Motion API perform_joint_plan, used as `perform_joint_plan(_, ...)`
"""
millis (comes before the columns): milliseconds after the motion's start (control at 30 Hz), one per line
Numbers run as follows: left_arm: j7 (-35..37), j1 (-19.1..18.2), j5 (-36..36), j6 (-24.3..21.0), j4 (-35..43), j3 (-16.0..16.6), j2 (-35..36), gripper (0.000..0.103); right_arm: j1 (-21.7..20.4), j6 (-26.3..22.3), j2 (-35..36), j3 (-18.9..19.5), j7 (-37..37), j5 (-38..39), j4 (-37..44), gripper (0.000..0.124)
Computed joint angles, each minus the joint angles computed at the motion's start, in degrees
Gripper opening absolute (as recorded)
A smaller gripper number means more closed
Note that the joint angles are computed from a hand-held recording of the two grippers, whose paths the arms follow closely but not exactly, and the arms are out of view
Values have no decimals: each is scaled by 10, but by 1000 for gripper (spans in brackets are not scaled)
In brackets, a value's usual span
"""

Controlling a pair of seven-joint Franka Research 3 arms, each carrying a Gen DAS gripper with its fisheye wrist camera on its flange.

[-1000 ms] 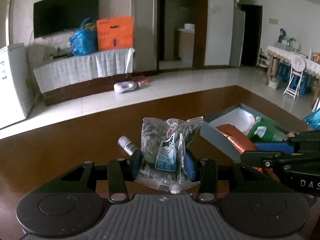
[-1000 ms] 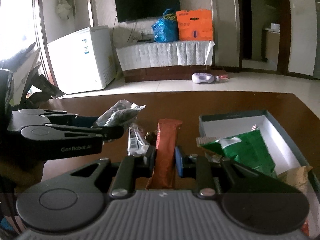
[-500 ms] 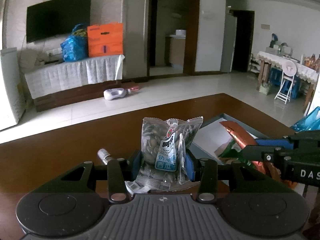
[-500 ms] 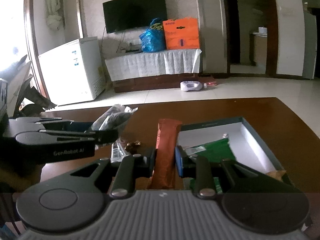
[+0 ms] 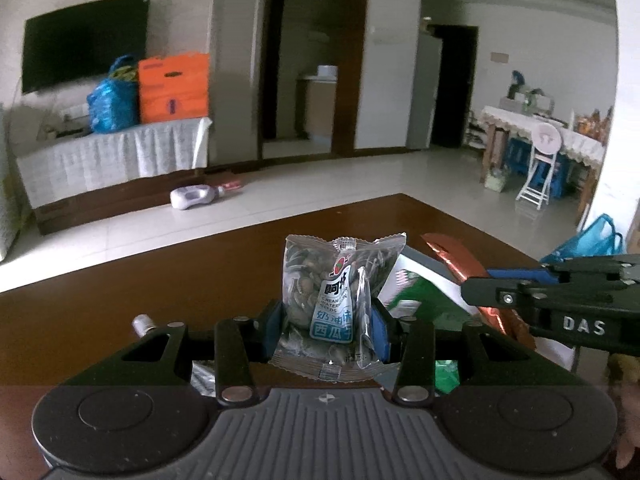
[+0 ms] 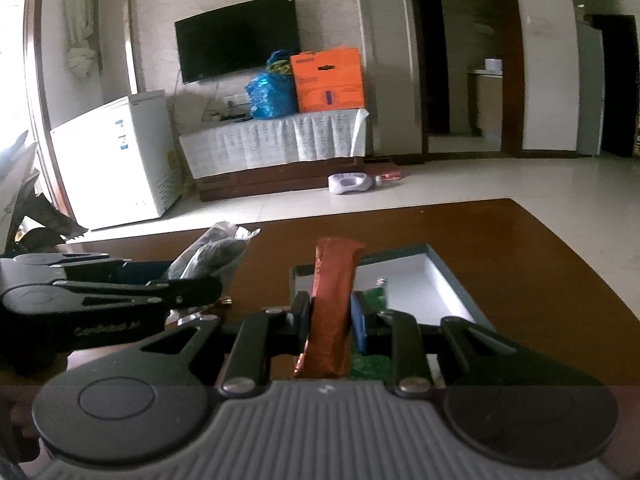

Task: Organize snacks
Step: 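Carry the seed bag and red-orange bar over the box with both grippers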

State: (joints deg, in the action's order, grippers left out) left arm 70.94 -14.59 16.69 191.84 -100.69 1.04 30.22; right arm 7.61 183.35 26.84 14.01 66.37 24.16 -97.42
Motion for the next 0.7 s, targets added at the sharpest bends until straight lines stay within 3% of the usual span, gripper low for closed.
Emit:
perform_joint_plan(333, 10, 28, 24, -15, 24, -48, 20, 45, -24, 2, -14, 5, -4, 7, -21, 22)
perform_joint_plan(467, 8, 25, 26, -16, 28, -49, 23, 45, -12, -1, -13, -9, 3, 4, -18, 22)
perform_joint_plan(700, 17, 56, 41, -23, 47, -89, 36, 45, 20, -4, -17, -48, 27, -6, -19, 22)
